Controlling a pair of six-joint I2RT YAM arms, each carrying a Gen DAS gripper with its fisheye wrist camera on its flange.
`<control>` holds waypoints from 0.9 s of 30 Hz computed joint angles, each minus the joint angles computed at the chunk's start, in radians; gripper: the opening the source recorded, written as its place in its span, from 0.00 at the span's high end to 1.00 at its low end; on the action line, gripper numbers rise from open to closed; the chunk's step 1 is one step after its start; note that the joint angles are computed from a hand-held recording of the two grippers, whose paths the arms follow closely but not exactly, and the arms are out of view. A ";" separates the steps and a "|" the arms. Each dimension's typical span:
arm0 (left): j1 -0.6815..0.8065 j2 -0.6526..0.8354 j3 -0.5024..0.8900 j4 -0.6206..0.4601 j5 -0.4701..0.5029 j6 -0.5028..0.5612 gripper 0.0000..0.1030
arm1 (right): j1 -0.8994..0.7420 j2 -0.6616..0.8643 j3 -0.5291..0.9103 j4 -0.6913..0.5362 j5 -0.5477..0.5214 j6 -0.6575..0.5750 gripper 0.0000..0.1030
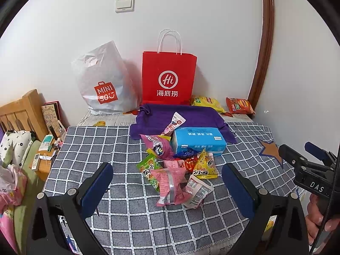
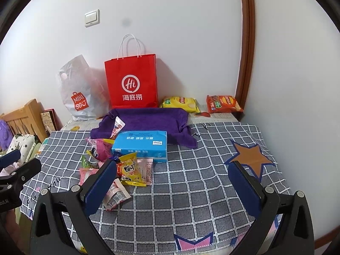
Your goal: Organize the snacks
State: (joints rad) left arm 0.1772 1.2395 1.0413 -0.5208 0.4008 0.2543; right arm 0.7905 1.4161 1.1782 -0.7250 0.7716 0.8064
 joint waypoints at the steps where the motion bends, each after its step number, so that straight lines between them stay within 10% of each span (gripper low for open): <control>1: 0.000 0.000 0.000 -0.001 -0.001 -0.001 0.01 | 0.000 0.000 0.000 0.000 0.000 0.000 0.00; 27: -0.005 -0.021 -0.015 0.000 0.000 -0.003 0.01 | 0.029 -0.010 0.001 -0.010 0.023 0.018 0.00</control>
State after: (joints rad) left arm 0.1720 1.2181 1.0260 -0.5204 0.4004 0.2515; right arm 0.8199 1.4062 1.1787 -0.7351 0.7947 0.8246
